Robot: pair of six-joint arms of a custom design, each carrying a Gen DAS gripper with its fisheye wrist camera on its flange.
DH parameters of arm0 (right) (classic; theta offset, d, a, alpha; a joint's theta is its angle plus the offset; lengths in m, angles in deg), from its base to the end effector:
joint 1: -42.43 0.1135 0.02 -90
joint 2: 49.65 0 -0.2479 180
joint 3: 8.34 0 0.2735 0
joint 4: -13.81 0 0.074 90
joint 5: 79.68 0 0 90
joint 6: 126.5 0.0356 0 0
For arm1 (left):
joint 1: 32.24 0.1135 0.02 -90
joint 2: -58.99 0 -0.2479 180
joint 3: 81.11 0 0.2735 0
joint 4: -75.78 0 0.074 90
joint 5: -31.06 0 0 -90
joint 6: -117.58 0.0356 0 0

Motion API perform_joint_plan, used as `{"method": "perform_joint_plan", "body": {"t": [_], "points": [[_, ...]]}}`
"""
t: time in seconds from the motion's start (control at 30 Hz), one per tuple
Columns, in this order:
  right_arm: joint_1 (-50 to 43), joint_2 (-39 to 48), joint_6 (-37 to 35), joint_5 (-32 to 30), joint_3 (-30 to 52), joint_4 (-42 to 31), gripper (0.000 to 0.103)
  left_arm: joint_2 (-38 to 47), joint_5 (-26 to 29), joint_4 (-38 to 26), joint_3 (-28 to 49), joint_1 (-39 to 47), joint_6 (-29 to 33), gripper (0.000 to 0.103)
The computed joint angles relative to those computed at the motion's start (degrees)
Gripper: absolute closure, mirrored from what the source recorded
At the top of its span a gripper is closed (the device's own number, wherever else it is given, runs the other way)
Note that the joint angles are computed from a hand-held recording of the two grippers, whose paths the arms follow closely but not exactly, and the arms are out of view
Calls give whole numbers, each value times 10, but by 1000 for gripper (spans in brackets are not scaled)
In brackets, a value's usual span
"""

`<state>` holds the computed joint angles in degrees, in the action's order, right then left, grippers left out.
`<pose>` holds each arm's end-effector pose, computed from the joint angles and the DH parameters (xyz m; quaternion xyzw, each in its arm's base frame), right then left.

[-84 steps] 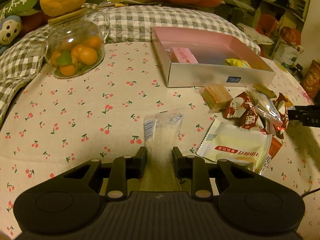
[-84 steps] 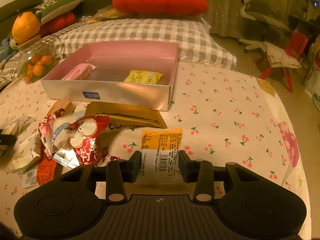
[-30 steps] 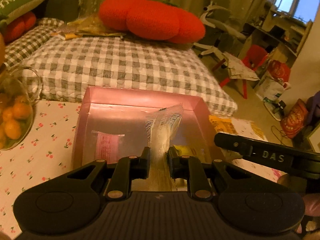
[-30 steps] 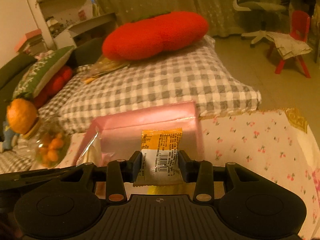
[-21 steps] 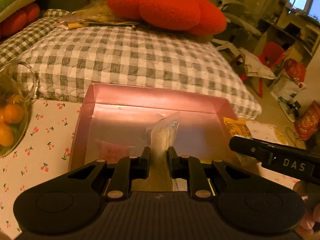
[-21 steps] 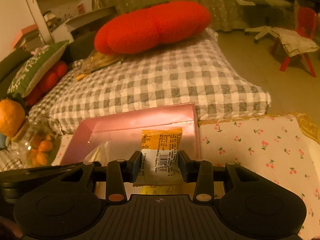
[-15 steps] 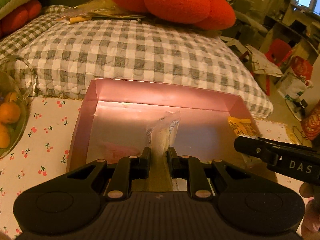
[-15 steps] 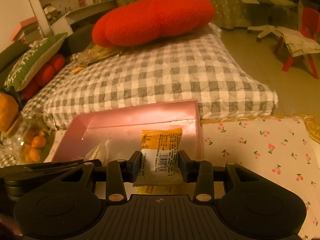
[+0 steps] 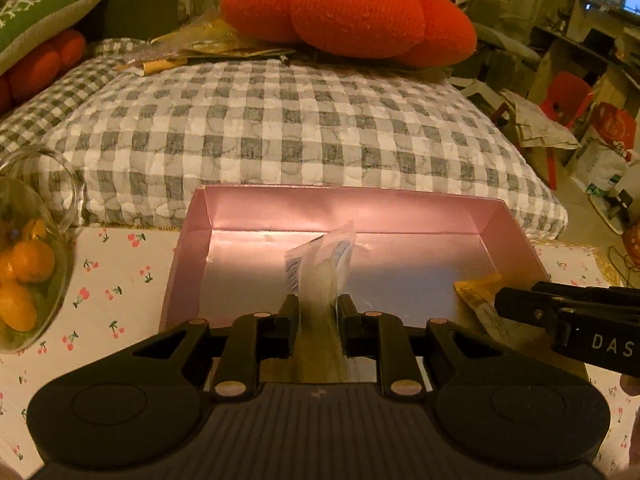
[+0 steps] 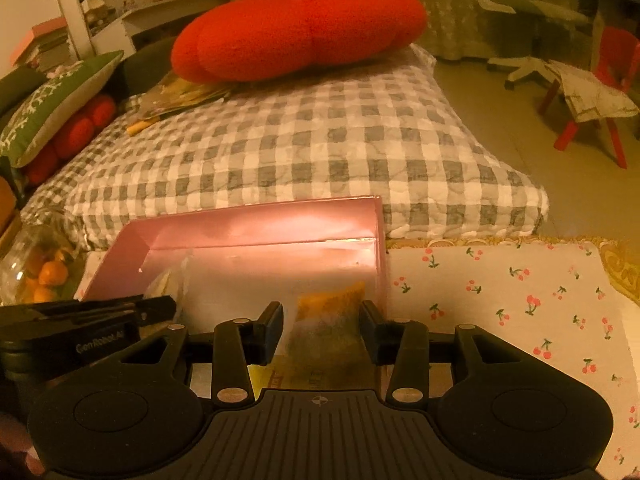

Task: Organize snacks
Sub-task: 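Lower both packets into the pink box and open both grippers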

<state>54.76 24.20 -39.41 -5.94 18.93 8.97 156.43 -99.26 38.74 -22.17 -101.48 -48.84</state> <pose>0.1996 0.0538 0.0684 -0.1702 0.9199 0.1599 0.3150 0.1248 -0.2643 0.0911 -0.1016 0.9267 -0.0119 0.3615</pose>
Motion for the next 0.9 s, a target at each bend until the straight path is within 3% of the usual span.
{"method": "perform_joint_plan", "body": {"t": [0.07,0.13,0.23,0.33,0.57,0.9], "points": [[1,-17,-4,0,-3,-12,58,-3,-6,-8,1,-5,-2,76],[-1,-40,-3,-3,-9,-24,46,-7,-8,-16,1,-9,-4,74],[-8,-75,-1,-14,-13,-51,36,-18,-8,-27,-2,-17,-14,64],[-6,-126,-5,-7,-19,-92,32,-27,-14,-44,0,-30,-26,49],[-14,-273,-18,-6,-25,-224,22,-57,-33,-110,10,-72,-67,27],[-49,-483,-58,-24,-7,-440,15,-84,-46,-199,27,-134,-122,10]]}}
